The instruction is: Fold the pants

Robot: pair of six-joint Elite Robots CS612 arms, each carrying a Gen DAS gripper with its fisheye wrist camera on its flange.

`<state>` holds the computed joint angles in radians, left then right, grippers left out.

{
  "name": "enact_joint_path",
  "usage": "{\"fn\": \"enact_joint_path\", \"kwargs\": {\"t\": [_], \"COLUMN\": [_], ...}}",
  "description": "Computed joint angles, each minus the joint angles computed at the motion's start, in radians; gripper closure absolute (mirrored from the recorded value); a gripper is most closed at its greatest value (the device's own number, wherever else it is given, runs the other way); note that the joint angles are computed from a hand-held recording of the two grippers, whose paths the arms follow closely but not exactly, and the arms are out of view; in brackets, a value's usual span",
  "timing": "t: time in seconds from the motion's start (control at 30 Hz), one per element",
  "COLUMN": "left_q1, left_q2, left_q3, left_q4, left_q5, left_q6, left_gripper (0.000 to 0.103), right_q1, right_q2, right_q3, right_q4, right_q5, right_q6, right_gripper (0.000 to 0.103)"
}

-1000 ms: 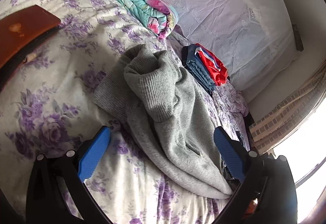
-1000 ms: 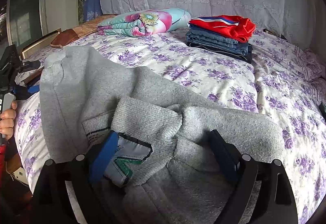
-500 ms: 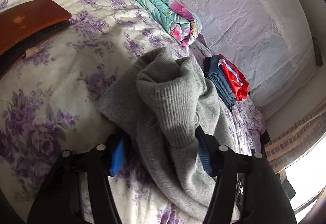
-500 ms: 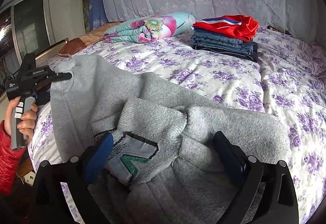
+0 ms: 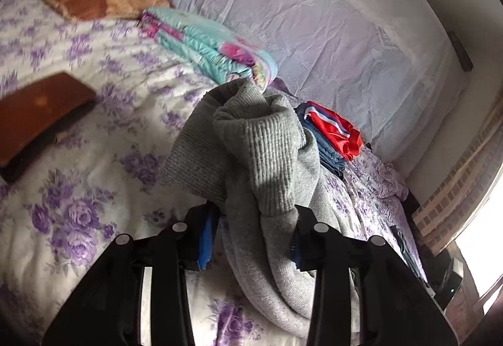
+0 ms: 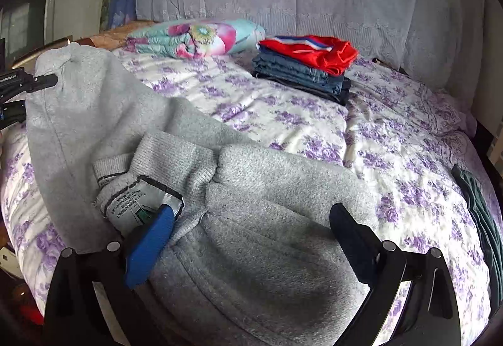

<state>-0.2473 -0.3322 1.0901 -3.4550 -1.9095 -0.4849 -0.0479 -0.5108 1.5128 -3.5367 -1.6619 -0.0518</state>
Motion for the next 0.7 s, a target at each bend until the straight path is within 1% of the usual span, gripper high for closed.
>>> {"fn": "enact_joint_path", "kwargs": {"t": [0.1,0.17,0.23,0.27,0.3,0.33,0.37,0.4,0.43,0.47,0.5,0.53,0.57,0.6,0.63,0.67,0.7], "left_q1": [-0.036,-0.07,-0.111,-0.131,-0.153,-0.174,-0.194,-0.215,-0.24,-0.264,-0.289,-0.312,-0.333,-0.341,-0.341,-0.331,-0.316], "left_q2": [-0.059,-0.089,-0.114,-0.124,-0.13,-0.133,-0.135,-0.134,-0.13,-0.122,-0.111,-0.1,-0.087,-0.073,-0.075,-0.083,-0.097], "left_q3": [0.084,0.125,0.158,0.171,0.181,0.187,0.191,0.193,0.193,0.192,0.192,0.197,0.206,0.217,0.235,0.25,0.261], "left_q4": [-0.089,-0.144,-0.184,-0.197,-0.206,-0.202,-0.18,-0.139,-0.093,-0.049,-0.008,0.002,-0.03,-0.103,-0.141,-0.151,-0.128], "left_q5": [0.091,0.151,0.196,0.205,0.206,0.193,0.17,0.15,0.148,0.163,0.203,0.267,0.338,0.368,0.355,0.316,0.253], "left_q6": [0.159,0.275,0.402,0.465,0.527,0.579,0.623,0.673,0.735,0.789,0.841,0.887,0.93,0.967,0.978,0.972,0.962], "left_gripper": [0.067,0.067,0.068,0.068,0.068,0.068,0.068,0.068,0.068,0.067,0.067,0.065,0.064,0.05,0.042,0.032,0.009], "right_q1": [-0.046,-0.077,-0.107,-0.127,-0.149,-0.172,-0.188,-0.196,-0.198,-0.198,-0.197,-0.196,-0.197,-0.199,-0.2,-0.203,-0.204], "right_q2": [-0.018,-0.021,-0.019,-0.017,-0.01,0.004,0.015,0.024,0.03,0.032,0.032,0.034,0.036,0.039,0.042,0.043,0.044], "right_q3": [0.076,0.112,0.137,0.147,0.155,0.157,0.156,0.154,0.15,0.147,0.145,0.144,0.142,0.139,0.138,0.137,0.136], "right_q4": [-0.139,-0.209,-0.23,-0.217,-0.218,-0.238,-0.265,-0.305,-0.328,-0.322,-0.314,-0.317,-0.322,-0.329,-0.336,-0.341,-0.341], "right_q5": [0.069,0.075,0.061,0.084,0.133,0.205,0.255,0.276,0.28,0.287,0.289,0.291,0.297,0.306,0.315,0.322,0.324], "right_q6": [0.14,0.247,0.381,0.47,0.556,0.639,0.694,0.712,0.713,0.713,0.707,0.703,0.702,0.707,0.712,0.718,0.72], "right_gripper": [0.004,0.004,0.004,0.004,0.004,0.004,0.004,0.004,0.004,0.004,0.004,0.004,0.004,0.004,0.004,0.004,0.004]}}
